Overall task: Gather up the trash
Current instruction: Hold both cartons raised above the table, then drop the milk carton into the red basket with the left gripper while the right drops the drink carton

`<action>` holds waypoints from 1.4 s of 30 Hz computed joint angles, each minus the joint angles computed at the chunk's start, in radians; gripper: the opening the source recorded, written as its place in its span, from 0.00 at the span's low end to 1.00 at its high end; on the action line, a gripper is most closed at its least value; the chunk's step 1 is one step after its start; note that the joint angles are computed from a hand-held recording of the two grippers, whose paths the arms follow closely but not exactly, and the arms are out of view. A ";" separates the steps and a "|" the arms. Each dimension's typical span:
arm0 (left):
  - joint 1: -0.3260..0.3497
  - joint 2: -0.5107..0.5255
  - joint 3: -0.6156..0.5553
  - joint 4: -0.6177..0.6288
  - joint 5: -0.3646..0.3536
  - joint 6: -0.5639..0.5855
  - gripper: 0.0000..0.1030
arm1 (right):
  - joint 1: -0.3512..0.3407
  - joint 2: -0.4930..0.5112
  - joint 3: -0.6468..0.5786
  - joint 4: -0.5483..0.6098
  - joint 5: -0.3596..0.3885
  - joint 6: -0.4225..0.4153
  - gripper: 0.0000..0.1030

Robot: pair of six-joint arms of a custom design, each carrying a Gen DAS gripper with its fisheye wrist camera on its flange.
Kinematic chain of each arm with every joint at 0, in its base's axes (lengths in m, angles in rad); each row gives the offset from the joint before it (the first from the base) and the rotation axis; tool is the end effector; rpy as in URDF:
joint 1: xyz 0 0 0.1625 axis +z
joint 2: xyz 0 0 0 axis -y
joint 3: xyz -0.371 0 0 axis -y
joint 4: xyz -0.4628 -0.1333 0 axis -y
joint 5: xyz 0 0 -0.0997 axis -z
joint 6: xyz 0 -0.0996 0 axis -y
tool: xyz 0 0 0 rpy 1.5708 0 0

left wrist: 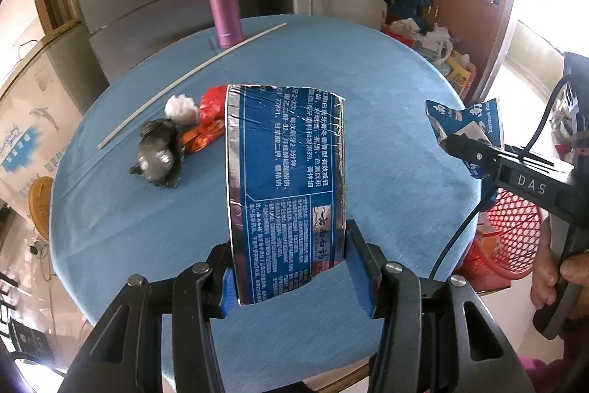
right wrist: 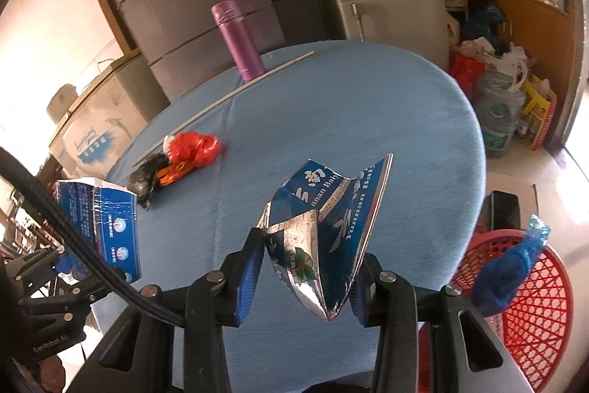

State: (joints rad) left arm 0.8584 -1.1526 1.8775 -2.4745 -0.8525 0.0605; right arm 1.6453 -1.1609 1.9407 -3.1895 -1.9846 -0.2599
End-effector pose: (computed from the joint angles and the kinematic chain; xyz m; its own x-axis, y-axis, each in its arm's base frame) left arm -0.2473 -0.5905 0.1386 -0.6062 0.4479 -0.6572 0.6811 0.7190 -0.1384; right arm 0.1385 -0.6028 0.1906 -0.8911 0.0512 0.4509 -0.2884 0.7032 -0.6499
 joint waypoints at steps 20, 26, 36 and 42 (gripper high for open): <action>-0.069 0.195 -0.204 0.097 -0.264 0.103 0.51 | -0.097 -0.231 0.152 -0.099 -0.096 0.081 0.42; -0.109 0.280 -0.258 0.146 -0.335 0.146 0.51 | -0.155 -0.333 0.235 -0.088 -0.123 0.120 0.43; -0.141 0.375 -0.310 0.234 -0.422 0.171 0.51 | -0.236 -0.455 0.330 -0.024 -0.130 0.178 0.44; -0.133 0.374 -0.315 0.243 -0.423 0.147 0.55 | -0.248 -0.457 0.324 0.033 -0.129 0.228 0.62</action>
State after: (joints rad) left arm 0.7251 -0.7787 1.5628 -2.2312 -1.2759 0.2079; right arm 1.3976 -1.6183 2.2645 -3.1560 -2.1135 -0.0317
